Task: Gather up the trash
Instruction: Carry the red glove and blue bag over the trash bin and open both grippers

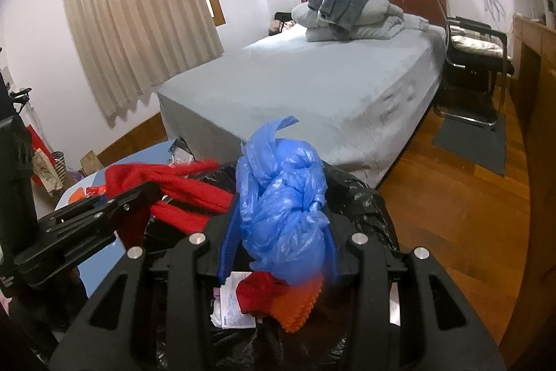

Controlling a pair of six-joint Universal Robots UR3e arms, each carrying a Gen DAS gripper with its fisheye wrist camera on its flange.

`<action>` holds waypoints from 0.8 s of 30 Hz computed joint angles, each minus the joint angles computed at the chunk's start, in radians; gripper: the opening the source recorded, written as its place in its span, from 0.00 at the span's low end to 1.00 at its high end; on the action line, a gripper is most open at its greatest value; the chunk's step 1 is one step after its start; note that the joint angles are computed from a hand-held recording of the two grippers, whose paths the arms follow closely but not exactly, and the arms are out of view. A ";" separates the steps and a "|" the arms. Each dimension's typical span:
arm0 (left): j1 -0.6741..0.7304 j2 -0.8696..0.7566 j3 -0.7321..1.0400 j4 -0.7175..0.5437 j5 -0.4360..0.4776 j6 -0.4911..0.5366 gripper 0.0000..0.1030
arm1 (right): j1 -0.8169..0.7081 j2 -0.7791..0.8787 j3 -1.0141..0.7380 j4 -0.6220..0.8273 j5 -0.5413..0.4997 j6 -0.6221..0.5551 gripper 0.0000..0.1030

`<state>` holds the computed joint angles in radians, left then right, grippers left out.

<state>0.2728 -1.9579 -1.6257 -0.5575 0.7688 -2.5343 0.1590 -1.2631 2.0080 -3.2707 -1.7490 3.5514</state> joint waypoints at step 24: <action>0.312 0.112 -0.135 0.138 -0.005 -0.009 0.94 | 0.121 0.081 -0.162 0.100 -0.064 0.024 0.93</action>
